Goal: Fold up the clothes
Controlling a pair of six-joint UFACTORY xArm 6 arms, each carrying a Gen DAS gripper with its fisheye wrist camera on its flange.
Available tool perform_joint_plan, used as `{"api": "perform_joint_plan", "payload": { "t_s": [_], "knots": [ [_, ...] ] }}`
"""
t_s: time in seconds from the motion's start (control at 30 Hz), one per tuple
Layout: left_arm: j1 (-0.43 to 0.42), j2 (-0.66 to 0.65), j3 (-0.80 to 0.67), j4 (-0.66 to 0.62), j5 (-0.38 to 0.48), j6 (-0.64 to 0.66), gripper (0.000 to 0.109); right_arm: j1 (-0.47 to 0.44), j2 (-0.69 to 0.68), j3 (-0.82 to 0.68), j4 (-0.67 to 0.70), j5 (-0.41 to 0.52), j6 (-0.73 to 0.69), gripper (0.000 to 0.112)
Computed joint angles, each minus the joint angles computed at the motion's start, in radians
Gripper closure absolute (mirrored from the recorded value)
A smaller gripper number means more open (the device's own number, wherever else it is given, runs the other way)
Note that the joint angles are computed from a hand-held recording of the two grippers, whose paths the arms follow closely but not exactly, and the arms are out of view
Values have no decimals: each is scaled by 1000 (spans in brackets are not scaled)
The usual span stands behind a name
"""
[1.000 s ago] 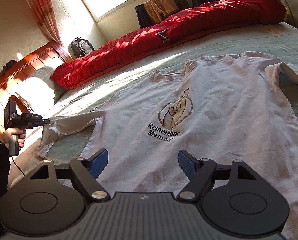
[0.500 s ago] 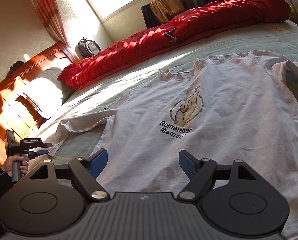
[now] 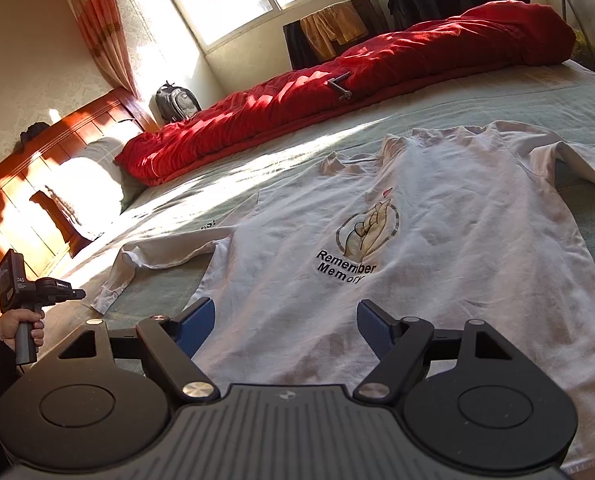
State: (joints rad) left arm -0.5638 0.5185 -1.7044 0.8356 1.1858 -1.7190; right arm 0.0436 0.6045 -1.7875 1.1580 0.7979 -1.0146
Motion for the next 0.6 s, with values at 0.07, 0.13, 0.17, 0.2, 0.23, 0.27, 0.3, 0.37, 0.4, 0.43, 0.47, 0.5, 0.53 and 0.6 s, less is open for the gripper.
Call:
{"api": "perform_joint_plan", "payload": {
  "t_s": [0.07, 0.13, 0.17, 0.2, 0.23, 0.27, 0.3, 0.37, 0.4, 0.43, 0.47, 0.5, 0.53, 0.6],
  "knots": [
    [16, -77, 102, -17, -63, -50, 108, 1, 13, -12, -1, 10, 14, 31],
    [49, -157, 238, -22, -236, -173, 85, 3, 25, -24, -2, 20, 28, 31],
    [67, -182, 295, -9, -334, -249, 74, 3, 32, -30, -2, 25, 35, 31],
    [79, -184, 325, 12, -415, -315, 63, 6, 36, -34, -3, 30, 42, 31],
    [92, -181, 349, 39, -495, -384, 63, 8, 38, -36, -5, 35, 47, 31],
    [106, -168, 360, 57, -573, -448, 63, 10, 39, -39, -9, 41, 51, 31],
    [120, -146, 359, 63, -641, -500, 63, 12, 41, -41, -12, 46, 55, 31],
    [129, -97, 324, 45, -686, -521, 64, 15, 31, -32, -13, 44, 42, 31],
    [131, -73, 298, 34, -688, -514, 65, 15, 25, -26, -11, 39, 34, 31],
    [130, -53, 271, 29, -678, -506, 66, 14, 20, -19, -8, 32, 26, 31],
    [129, -33, 244, 22, -668, -495, 66, 12, 18, -18, -8, 28, 26, 31],
    [130, -15, 220, 12, -662, -479, 66, 10, 19, -17, -9, 23, 31, 31],
    [131, 2, 196, 1, -655, -461, 66, 8, 20, -18, -11, 19, 36, 31],
    [128, 32, 150, -20, -626, -411, 66, 4, 22, -19, -13, 11, 46, 31]
  ]
}}
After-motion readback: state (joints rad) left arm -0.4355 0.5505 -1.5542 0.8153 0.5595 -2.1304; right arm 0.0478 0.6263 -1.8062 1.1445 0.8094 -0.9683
